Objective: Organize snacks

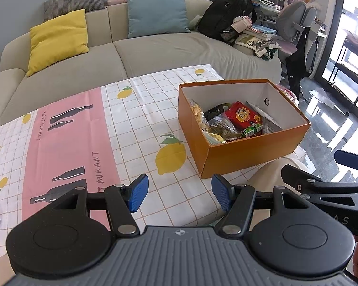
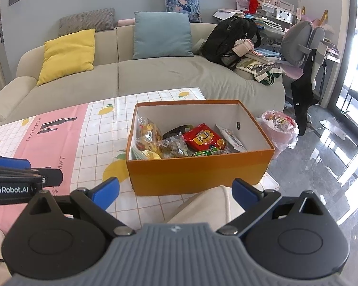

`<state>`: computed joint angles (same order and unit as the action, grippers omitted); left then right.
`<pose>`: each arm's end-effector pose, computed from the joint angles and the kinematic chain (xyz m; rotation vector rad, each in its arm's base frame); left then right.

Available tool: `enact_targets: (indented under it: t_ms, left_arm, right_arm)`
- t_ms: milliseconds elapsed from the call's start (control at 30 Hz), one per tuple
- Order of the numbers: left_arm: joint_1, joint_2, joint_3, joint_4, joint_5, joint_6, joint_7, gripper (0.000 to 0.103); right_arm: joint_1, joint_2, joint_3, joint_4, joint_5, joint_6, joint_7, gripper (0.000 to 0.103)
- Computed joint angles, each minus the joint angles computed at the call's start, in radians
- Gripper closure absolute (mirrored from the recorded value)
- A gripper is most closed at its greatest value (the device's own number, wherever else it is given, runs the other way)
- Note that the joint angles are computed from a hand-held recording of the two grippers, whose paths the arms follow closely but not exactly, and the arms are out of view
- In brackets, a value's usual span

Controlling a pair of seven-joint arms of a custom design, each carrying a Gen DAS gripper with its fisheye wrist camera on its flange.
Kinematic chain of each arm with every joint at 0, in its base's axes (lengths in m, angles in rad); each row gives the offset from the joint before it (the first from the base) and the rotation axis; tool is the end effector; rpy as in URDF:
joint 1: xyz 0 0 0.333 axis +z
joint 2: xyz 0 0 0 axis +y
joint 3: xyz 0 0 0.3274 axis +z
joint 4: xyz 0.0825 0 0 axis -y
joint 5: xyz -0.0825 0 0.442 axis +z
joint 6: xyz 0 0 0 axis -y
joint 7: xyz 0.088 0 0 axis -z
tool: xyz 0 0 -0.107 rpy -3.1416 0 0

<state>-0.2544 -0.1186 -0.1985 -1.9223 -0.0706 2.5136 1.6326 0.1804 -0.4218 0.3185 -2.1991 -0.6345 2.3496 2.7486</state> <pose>0.5637 -0.2802 0.6208 -1.3765 2.2688 -0.8432 0.4585 0.2643 0.6049 -1.4239 2.0080 -0.8695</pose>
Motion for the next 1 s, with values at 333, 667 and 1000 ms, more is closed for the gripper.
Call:
enact_targets:
  t_ms: [333,667,1000]
  left_arm:
    - [0.0,0.001,-0.002,0.003,0.002,0.003,0.001,0.027]
    - [0.001,-0.001,-0.003,-0.006,0.024,0.043,-0.017,0.009]
    - [0.003,-0.001,-0.002,-0.012,0.03,0.056,-0.045,0.0]
  right_arm:
    - [0.001,0.002,-0.003,0.001,0.003,0.001,-0.002,0.004]
    - [0.002,-0.002,-0.005,-0.006,0.01,0.006,-0.003,0.004]
    - [-0.007,-0.006,0.007,-0.006,-0.006,-0.008,0.016,0.004]
